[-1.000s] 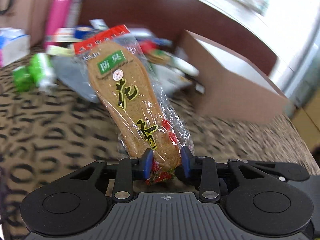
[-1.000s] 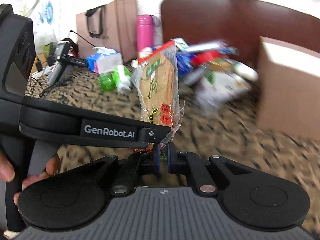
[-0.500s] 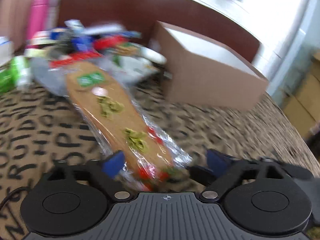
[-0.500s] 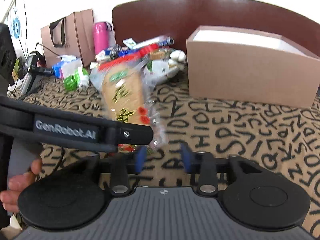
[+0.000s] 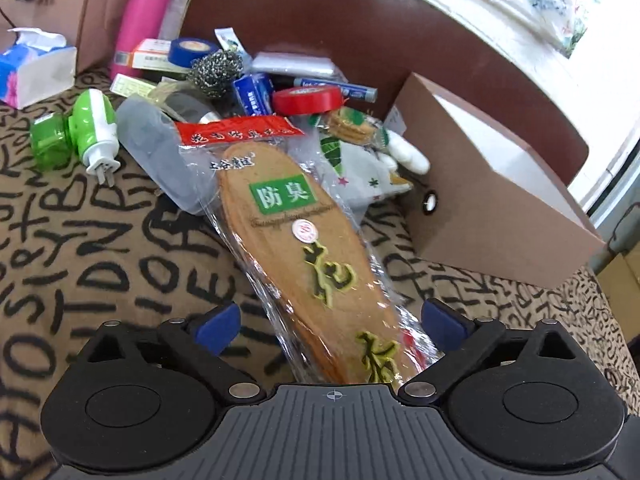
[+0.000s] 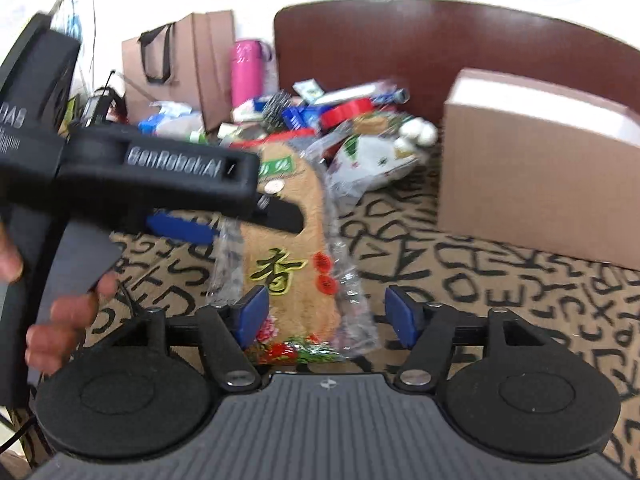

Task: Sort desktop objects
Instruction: 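Carry the packaged insole into the brown box and open the left gripper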

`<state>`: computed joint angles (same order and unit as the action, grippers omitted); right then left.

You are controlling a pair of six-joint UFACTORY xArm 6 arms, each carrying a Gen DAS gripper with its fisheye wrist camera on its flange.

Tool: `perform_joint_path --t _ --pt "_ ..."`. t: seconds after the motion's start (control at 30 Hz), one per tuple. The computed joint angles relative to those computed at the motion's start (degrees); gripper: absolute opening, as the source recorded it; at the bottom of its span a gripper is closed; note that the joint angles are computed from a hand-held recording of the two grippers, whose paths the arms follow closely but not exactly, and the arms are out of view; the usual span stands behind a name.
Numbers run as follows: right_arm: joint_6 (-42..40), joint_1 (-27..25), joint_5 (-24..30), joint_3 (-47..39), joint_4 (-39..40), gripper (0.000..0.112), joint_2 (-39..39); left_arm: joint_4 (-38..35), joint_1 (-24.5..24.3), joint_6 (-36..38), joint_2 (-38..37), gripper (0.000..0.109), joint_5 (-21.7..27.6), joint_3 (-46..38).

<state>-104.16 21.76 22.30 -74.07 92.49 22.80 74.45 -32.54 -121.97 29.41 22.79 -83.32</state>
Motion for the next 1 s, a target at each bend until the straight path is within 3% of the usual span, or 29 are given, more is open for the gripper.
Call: perform_joint_path --t 0.17,0.23,0.33,0.4,0.47,0.53,0.6,0.8,0.9,1.0 --pt "-0.8 1.3 0.4 -1.7 0.2 0.077 1.5 -2.9 2.2 2.5 1.6 0.089 -4.6 -0.7" --pt "0.2 1.9 0.5 -2.6 -1.1 0.080 2.3 -4.1 1.8 5.3 2.1 0.083 -3.6 -1.5" --pt "-0.6 2.7 0.4 -2.8 -1.2 0.080 2.8 -6.7 1.1 10.3 2.8 0.082 -2.1 -2.7" --pt "-2.6 3.0 -0.3 -2.8 -0.2 0.077 3.1 -7.4 0.9 11.6 3.2 0.083 -1.7 -3.1" --pt "-1.8 2.6 0.1 -2.7 -0.6 0.064 3.4 -8.8 0.6 14.2 3.4 0.078 -1.1 -3.4" --pt "-0.4 2.3 0.1 -1.8 -1.2 0.063 2.5 -10.0 0.1 16.8 3.2 0.057 -0.4 -3.6" --pt "-0.6 2.1 -0.6 -0.9 -0.6 0.062 1.5 -9.6 0.3 15.9 2.9 0.052 -2.2 -3.2" --pt "-7.4 -0.5 0.7 3.2 8.2 0.062 -4.0 -4.2 -2.5 14.3 2.8 0.049 0.4 -6.9" --pt "-14.4 -1.7 1.5 4.7 15.0 0.062 -7.3 1.1 -4.3 12.8 2.1 0.049 3.4 -9.6" --pt "-21.4 -2.8 2.0 4.2 21.9 0.062 -9.2 4.4 -4.3 13.2 2.8 0.049 3.0 -13.7"
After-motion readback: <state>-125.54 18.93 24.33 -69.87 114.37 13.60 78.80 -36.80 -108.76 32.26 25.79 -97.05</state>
